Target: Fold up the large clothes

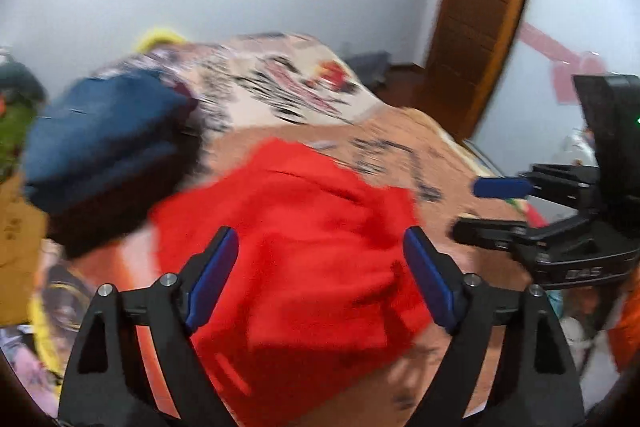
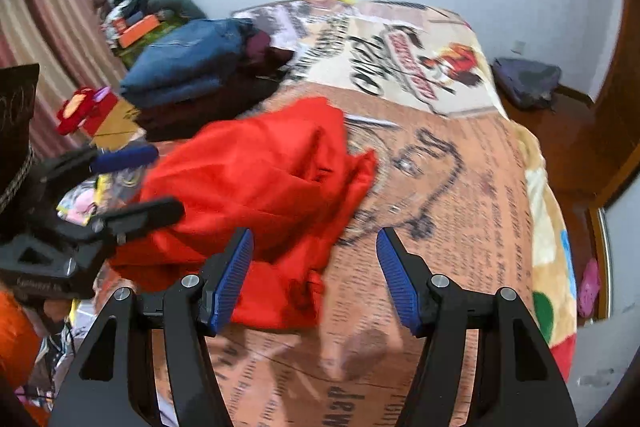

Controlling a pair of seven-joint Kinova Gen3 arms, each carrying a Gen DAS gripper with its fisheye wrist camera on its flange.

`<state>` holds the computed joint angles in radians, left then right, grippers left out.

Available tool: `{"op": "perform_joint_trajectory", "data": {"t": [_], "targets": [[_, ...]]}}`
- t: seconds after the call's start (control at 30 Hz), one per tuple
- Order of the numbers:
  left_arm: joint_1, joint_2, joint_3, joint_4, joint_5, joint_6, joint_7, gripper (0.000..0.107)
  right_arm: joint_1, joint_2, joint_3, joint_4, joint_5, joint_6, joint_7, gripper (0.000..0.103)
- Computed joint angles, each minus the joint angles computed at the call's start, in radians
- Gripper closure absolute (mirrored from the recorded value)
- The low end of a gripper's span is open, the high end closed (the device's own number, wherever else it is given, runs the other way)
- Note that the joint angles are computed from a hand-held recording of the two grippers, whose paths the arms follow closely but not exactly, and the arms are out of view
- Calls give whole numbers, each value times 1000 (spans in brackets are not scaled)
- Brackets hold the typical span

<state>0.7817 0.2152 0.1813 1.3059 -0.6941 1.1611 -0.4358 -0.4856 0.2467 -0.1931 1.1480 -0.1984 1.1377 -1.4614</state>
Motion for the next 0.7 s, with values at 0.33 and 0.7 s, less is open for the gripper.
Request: {"op": "perform_joint_trajectory", "data": {"t": [0.33,0.7], "targets": [[-119,-105,13,236,112,5,86,22,-57,136,-5,-106,-41,72,-96,43],[-206,-140,49,398,187,-208,149,17,-67,206,11,-166,-23,93,-191,77]]}}
